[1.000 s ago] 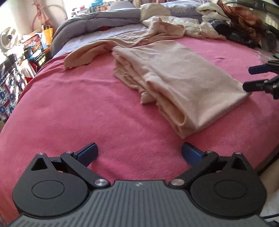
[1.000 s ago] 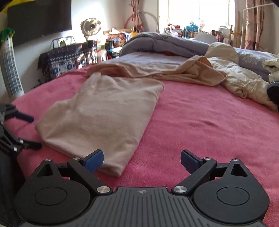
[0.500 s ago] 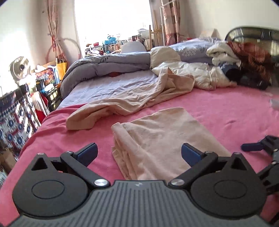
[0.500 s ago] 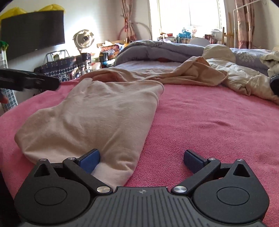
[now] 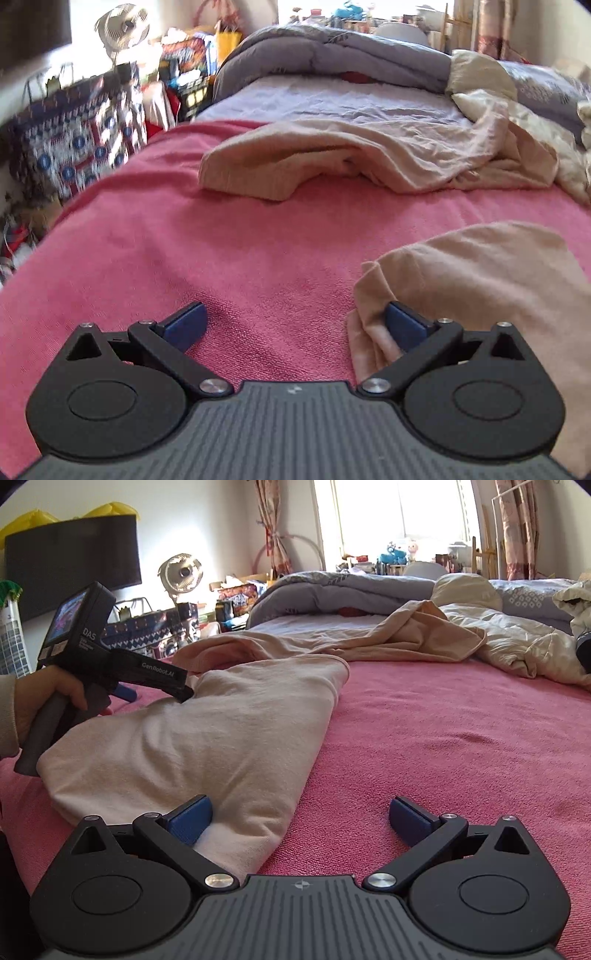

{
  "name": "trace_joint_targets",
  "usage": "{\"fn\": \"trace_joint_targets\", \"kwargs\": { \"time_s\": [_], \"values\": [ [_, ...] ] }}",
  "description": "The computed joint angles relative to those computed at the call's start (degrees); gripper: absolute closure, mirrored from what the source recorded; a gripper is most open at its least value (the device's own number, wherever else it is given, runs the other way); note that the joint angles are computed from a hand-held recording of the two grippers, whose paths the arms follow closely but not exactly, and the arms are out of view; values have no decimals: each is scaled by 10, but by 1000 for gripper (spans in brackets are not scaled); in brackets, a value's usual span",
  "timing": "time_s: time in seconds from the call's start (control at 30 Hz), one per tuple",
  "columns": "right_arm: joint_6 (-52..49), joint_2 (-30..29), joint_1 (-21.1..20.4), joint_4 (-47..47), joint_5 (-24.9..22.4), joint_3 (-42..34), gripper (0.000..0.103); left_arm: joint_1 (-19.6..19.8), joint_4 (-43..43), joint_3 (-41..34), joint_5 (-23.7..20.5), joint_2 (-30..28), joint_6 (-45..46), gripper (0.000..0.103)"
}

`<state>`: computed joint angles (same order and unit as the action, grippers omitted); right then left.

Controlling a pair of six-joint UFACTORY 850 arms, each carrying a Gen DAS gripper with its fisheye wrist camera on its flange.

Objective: Fold clothes

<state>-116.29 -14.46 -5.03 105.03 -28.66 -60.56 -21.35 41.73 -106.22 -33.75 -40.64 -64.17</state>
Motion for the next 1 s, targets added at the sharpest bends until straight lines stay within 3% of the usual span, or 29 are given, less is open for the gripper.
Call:
{"fn": "trace_joint_targets", "kwargs": {
  "time_s": [0.1, 0.17, 0.27, 0.57, 0.7, 0.87, 1.0],
  "values": [
    [0, 1, -1, 1, -3, 1, 0, 5, -32, -21, -32, -2, -12, 0],
    [1, 1, -1, 2, -5, 2, 0, -3, -17, -43, -88, -6, -29, 0],
    [3, 1, -2, 2, -8, 3, 0, -12, -25, -52, -111, 2, -14, 0],
    [-4, 5, 2, 7, 1, 6, 0, -75, 40, 78, -79, 94, -91, 0],
    [79, 8, 1, -71, 18, -10, 0, -96, 96, 140, -102, 106, -116, 0],
    [1, 22, 3, 17, 60, -25, 0, -85, 257, 273, 18, 172, -333, 0],
    [87, -37, 20, -47, 96, -125, 0, -97, 399, 308, 6, 177, -451, 0]
  ]
}}
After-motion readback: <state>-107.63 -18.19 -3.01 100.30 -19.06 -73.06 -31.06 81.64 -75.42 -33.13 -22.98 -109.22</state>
